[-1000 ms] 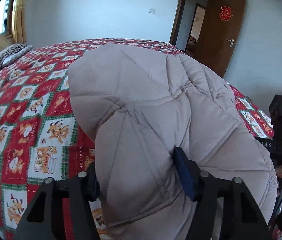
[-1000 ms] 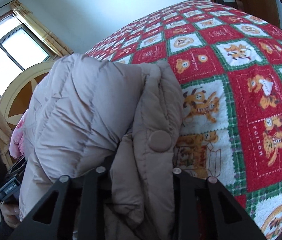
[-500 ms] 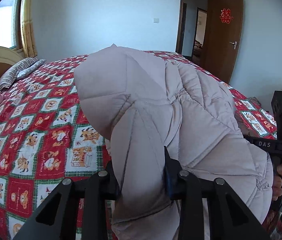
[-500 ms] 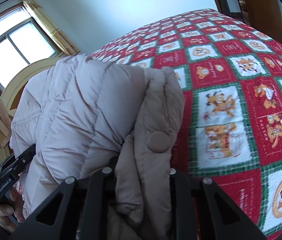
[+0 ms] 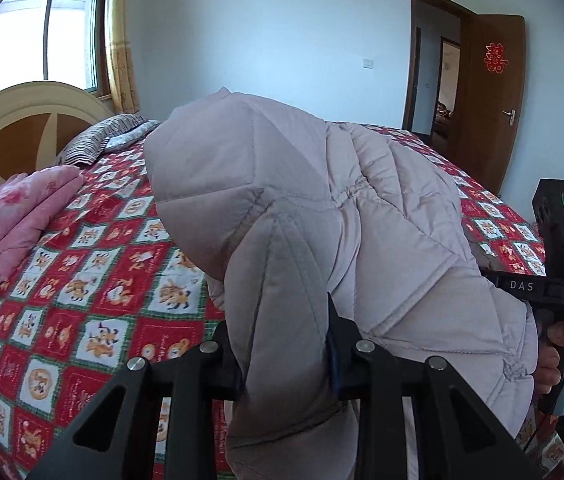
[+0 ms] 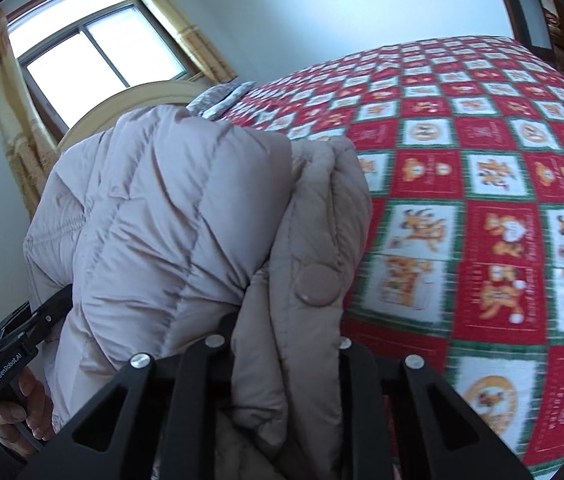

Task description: Fold large clothes

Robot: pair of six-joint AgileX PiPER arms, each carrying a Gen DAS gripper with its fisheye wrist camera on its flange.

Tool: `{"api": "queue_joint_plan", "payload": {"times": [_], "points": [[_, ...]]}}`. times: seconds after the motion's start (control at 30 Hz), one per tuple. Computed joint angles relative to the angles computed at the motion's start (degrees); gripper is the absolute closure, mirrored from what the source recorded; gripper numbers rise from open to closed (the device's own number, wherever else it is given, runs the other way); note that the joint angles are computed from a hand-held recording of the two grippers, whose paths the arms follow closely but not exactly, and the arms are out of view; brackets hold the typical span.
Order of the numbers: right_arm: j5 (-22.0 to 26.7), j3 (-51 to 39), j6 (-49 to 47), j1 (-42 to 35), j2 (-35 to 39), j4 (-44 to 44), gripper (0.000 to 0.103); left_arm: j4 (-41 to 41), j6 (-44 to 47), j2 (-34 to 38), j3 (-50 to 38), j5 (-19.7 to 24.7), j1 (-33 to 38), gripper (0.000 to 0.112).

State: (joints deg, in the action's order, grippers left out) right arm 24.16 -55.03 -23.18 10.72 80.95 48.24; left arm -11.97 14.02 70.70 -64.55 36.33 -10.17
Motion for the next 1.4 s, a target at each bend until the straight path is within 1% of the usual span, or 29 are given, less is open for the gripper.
{"api": "queue_joint_plan", "payload": {"times": [0.23, 0.47, 0.63, 0.73, 0.83, 0.9, 0.93, 0.97, 1.0, 1.07, 1.1, 1.13, 1.17, 1.2, 1.33, 1.4], "points": [[-2.26, -6.3, 8.09, 8.9, 6.52, -6.29, 0.082, -8.52, 10.89, -2.0, 3.26, 1.57, 11.81, 0.081], [-2.39, -11.12, 13.91, 13.58, 11.35, -11.59, 0.082, -17.29, 21.32, -2.04, 5.87, 3.53, 21.51, 0.081], [-2.19, -13.01, 15.76, 14.47, 13.82, -13.34, 0.082, -21.75, 26.46, -0.57, 7.15, 3.48, 24.84, 0.081], [-1.99, -13.42, 16.28, 14.65, 14.72, -13.93, 0.082, -21.97, 28.81, -0.39, 8.72, 1.42, 24.77, 0.08], [-1.79, -14.05, 16.62, 14.72, 15.86, -14.21, 0.082, -23.46, 31.83, -0.04, 9.68, 0.76, 25.74, 0.079], [-1.39, -14.86, 17.62, 14.75, 16.73, -15.1, 0.082, -24.44, 33.49, 0.25, 10.1, 0.41, 26.25, 0.076], [-1.18, -15.32, 18.18, 14.77, 17.24, -15.59, 0.082, -24.07, 33.69, 0.44, 10.41, -0.28, 26.15, 0.07], [-1.02, -15.59, 18.45, 14.81, 17.66, -15.82, 0.082, -22.96, 32.86, 0.49, 11.03, -1.83, 25.68, 0.061], [-0.83, -16.02, 19.14, 14.93, 18.1, -16.45, 0.081, -22.36, 32.37, 0.66, 11.58, -3.02, 25.53, 0.056], [-0.56, -16.67, 20.31, 15.16, 18.96, -17.64, 0.081, -20.66, 31.18, 0.82, 12.97, -5.72, 25.13, 0.039], [-0.47, -16.88, 20.67, 15.22, 19.27, -17.95, 0.08, -19.95, 30.94, 0.44, 14.11, -7.78, 24.83, 0.035], [-0.45, -16.97, 21.1, 15.3, 19.47, -18.32, 0.079, -18.32, 29.65, -0.15, 15.14, -9.85, 24.27, 0.028], [-0.37, -17.13, 21.85, 15.45, 19.63, -19.09, 0.078, -16.9, 28.65, -0.69, 16.01, -11.49, 23.87, 0.025], [-0.37, -17.22, 22.77, 15.61, 19.73, -20.03, 0.078, -17.45, 29.46, -0.85, 16.24, -11.6, 24.13, 0.025], [-0.12, -17.67, 26.91, 16.15, 19.93, -24.26, 0.076, -19.85, 31.52, -0.86, 16.15, -10.3, 25.45, 0.025], [-0.21, -17.45, 28.72, 16.24, 19.65, -25.63, 0.074, -18.97, 30.16, -1.16, 16.2, -10.04, 25.37, 0.025]]}}
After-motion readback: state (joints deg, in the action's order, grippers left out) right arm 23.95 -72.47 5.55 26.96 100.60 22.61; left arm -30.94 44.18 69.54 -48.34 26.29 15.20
